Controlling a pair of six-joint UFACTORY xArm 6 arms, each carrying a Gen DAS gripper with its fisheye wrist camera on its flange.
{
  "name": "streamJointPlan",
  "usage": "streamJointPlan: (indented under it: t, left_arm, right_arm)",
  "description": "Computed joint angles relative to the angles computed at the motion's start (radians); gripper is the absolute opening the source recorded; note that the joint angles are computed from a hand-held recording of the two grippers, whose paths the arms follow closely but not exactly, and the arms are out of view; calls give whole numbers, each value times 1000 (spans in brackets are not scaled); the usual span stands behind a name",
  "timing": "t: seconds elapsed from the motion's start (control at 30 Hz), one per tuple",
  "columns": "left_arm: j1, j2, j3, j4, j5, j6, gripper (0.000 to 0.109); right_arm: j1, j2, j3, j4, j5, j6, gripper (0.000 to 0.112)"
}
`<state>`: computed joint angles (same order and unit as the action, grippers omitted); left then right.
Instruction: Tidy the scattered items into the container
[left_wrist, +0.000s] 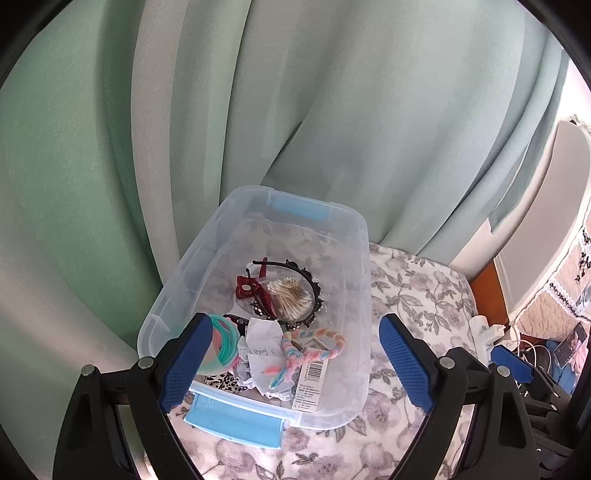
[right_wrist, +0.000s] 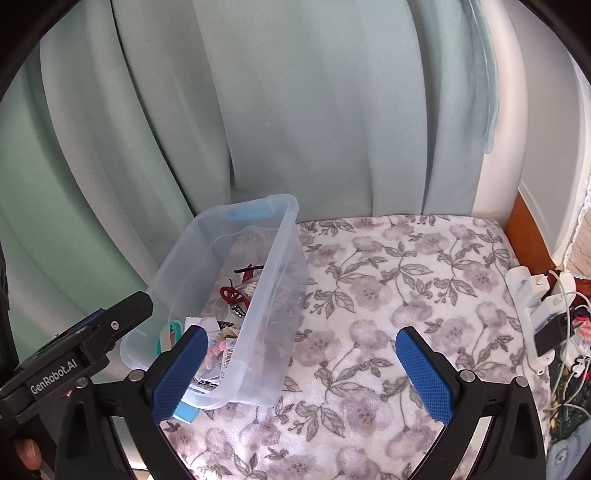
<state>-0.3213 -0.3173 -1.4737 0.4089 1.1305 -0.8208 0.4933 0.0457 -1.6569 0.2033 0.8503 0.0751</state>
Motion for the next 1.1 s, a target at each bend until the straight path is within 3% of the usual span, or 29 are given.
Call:
streamJointPlan:
  t: [0.63, 1.1]
  left_arm:
    - [-133, 83, -139, 83, 200, 21, 92]
    - [-153, 93, -164, 60, 235, 56, 92]
  right_arm:
    - [-41, -84, 51, -75, 87, 79, 103]
    - [-52, -120, 67, -102, 118, 98, 103]
